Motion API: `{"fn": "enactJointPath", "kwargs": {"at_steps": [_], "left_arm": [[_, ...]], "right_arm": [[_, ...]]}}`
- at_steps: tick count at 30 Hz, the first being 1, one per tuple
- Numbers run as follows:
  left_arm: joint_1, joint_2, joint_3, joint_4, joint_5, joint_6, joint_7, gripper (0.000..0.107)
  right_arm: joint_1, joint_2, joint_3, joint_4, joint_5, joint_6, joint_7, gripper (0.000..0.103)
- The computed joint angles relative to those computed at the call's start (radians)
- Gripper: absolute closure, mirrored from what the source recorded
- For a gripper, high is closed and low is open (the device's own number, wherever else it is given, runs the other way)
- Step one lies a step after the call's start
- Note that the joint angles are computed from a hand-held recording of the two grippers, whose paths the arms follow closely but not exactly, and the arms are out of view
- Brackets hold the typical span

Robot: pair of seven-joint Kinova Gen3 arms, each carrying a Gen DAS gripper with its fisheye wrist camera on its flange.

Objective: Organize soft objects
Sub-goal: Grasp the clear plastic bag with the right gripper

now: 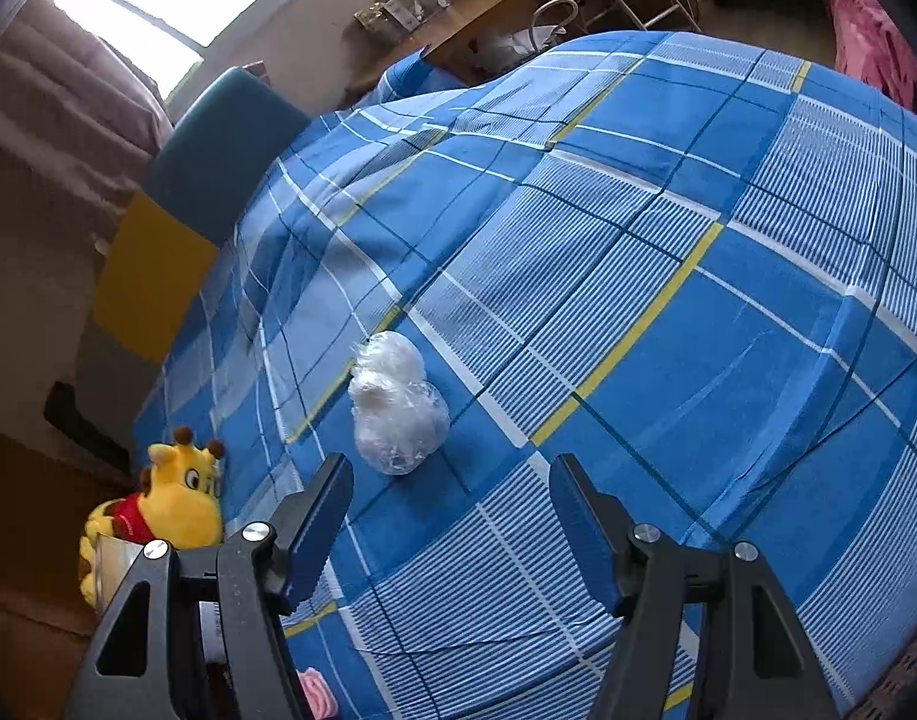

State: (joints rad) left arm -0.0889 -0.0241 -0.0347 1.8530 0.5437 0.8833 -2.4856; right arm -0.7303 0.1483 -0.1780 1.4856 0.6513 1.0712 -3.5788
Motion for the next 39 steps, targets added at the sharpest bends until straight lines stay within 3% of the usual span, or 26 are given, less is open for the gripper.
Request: {"fn": "enactJointPath", "kwargs": {"at_steps": [5,10,24,31,39], "left_arm": [[-0.007,-0.016,-0.017,0.059,0.107,-0.062,-0.12,0.057],[-0.023,-0.009,-0.031,0.067,0.168,-0.043,-0.171,0.057],[-0.056,0.0,-0.037,0.078,0.238,-0.014,-0.225,0.057],[-0.069,0.008,-0.038,0.075,0.256,0.006,-0.237,0.057],[-0.08,0.012,-0.039,0.074,0.269,0.02,-0.246,0.057]], "right_arm": [[0.002,0.022,0.003,-0.038,-0.034,0.04,0.056,0.034],[0.008,0.044,0.014,-0.07,-0.081,0.058,0.111,0.034],[0.02,0.101,0.045,-0.144,-0.211,0.105,0.244,0.034],[0.075,0.137,0.055,-0.176,-0.348,0.089,0.375,0.034],[0.07,0.182,0.105,-0.261,-0.294,0.098,0.43,0.034]]}}
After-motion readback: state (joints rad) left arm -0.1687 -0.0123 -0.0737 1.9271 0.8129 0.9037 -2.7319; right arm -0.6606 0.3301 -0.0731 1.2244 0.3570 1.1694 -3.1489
